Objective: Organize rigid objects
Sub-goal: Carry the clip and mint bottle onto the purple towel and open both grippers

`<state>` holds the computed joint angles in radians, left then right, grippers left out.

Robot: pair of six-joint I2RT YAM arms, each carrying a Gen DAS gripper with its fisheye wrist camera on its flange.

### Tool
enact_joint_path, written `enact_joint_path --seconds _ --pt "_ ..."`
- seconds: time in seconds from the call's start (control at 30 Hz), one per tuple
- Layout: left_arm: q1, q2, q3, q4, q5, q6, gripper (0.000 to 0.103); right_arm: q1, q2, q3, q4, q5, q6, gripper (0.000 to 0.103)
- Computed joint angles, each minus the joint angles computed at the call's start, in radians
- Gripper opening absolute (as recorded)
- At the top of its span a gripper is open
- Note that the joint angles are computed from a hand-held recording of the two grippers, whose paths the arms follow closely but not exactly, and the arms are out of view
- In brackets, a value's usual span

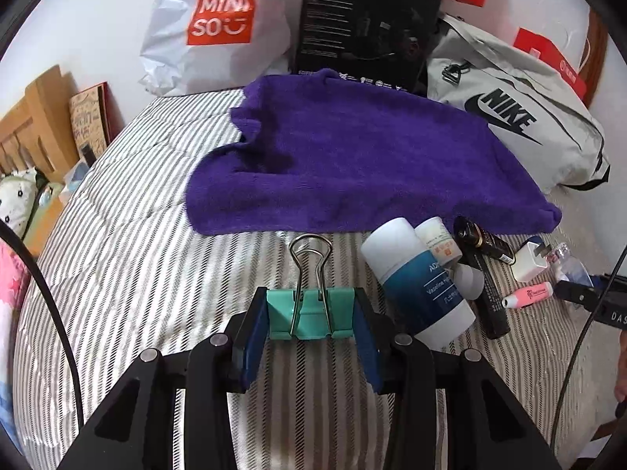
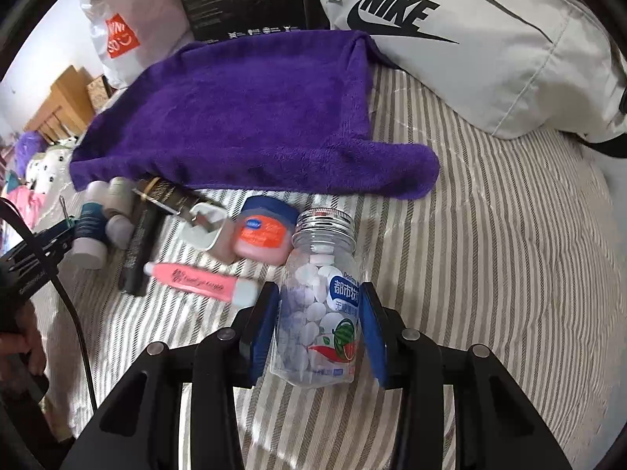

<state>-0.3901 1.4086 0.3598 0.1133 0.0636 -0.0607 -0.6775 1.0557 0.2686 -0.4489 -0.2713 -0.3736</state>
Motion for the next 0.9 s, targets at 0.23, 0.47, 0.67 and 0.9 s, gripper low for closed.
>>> enact_joint_path --seconds 0.23,0.47,0.67,0.9 --pt "0.053 -0.111 0.014 -0.102 0.036 0.029 0.039 -0.080 -0.134 0.006 -0.133 -0.017 -0.069 0.042" --pt "0.095 -0.155 0.066 -0.173 0.091 0.045 0.039 -0.105 -0.152 0.065 -0.205 -0.073 -0.093 0.042" --pt "0.094 -0.154 0.139 -0.220 0.118 0.049 0.039 -0.059 -0.146 0.113 -0.205 -0.075 -0.042 0.042" --pt "0.055 -0.048 0.242 -0.182 0.109 0.036 0.039 0.045 -0.070 0.193 -0.126 -0.068 0.043 0.042"
